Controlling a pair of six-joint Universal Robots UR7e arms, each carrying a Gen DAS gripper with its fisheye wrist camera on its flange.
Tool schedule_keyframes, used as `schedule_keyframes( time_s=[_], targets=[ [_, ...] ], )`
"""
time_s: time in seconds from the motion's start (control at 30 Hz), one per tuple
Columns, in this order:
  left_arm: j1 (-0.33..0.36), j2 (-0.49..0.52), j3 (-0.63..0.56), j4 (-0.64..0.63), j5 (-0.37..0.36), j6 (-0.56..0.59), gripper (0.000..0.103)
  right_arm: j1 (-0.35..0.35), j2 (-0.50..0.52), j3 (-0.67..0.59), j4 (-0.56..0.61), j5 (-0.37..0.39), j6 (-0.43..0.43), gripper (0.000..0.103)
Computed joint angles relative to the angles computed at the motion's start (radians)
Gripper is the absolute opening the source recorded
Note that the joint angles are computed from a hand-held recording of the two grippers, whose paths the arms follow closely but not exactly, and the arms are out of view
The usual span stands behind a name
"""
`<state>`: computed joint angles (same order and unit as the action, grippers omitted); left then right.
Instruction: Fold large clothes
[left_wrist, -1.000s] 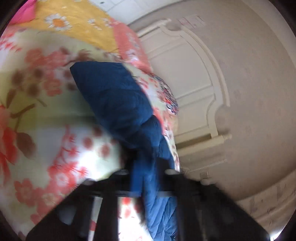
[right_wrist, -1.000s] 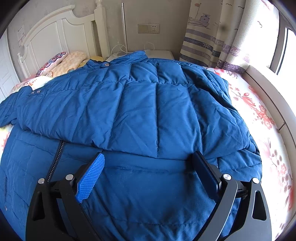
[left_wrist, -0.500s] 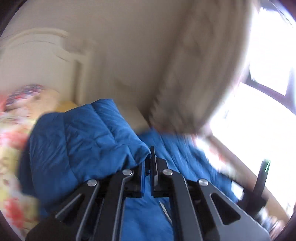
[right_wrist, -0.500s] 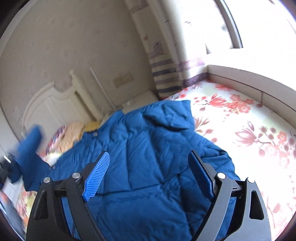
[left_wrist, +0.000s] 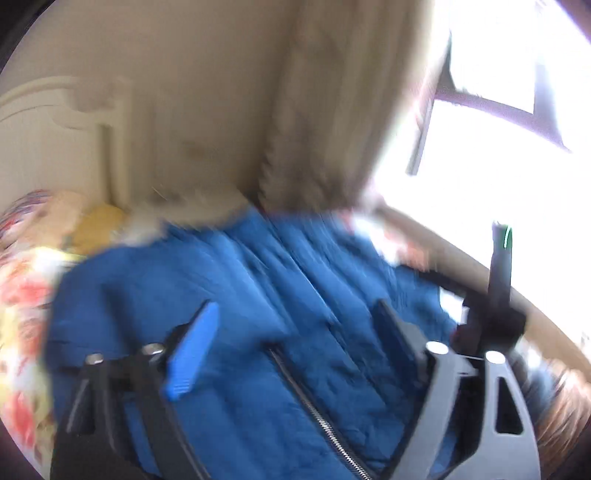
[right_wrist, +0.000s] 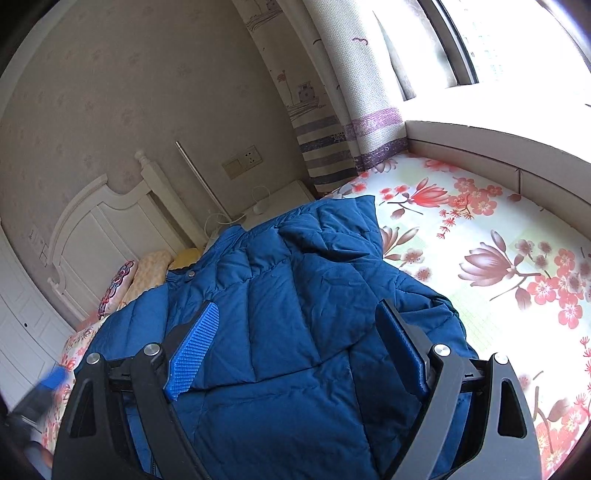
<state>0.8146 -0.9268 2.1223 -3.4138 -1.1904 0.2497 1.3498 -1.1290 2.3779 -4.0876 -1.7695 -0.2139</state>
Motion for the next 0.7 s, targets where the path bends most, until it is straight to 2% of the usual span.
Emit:
schedule_keyframes(
  time_s=[0.07, 0.13, 0.17, 0.2, 0.27, 0.37, 0.47, 0.5, 0.53, 0.6, 0.7],
  targets=[
    [0.023, -0.035, 0.026, -0.116, 0.123, -0.088, 0.094, 0.004, 0.002, 0.001, -0.005, -0.005, -0.008, 0.084],
    [0.046, -0.052, 0.013, -0.065, 0.330, -0.270, 0.092, 0.015, 0.012, -0.005, -0.006, -0.020, -0.032, 0.084],
    [0.079, -0.066, -0.006, 0.023, 0.391, -0.375, 0.087, 0.023, 0.018, -0.008, -0.010, -0.030, -0.047, 0.084],
    [0.103, -0.076, -0.017, 0.092, 0.413, -0.450, 0.085, 0.032, 0.026, -0.010, -0.015, -0.040, -0.064, 0.084],
    [0.132, -0.065, -0.044, 0.183, 0.452, -0.504, 0.085, 0.053, 0.042, -0.019, -0.018, -0.060, -0.108, 0.084],
    [0.155, -0.034, -0.058, 0.200, 0.440, -0.479, 0.085, 0.094, 0.062, -0.037, 0.015, -0.094, -0.191, 0.084],
    [0.169, -0.005, -0.099, 0.289, 0.447, -0.488, 0.085, 0.171, 0.093, -0.055, 0.081, -0.136, -0.327, 0.084],
    [0.177, -0.030, -0.074, 0.279, 0.441, -0.485, 0.085, 0.213, 0.122, -0.072, 0.117, -0.178, -0.403, 0.084],
    [0.181, -0.032, -0.064, 0.257, 0.434, -0.485, 0.085, 0.265, 0.179, -0.103, 0.111, -0.256, -0.508, 0.084],
    [0.191, -0.045, -0.052, 0.239, 0.416, -0.486, 0.086, 0.342, 0.298, -0.163, 0.052, -0.357, -0.718, 0.083],
    [0.199, -0.060, -0.040, 0.247, 0.399, -0.513, 0.086, 0.413, 0.451, -0.256, -0.031, -0.421, -0.991, 0.083]
  ],
)
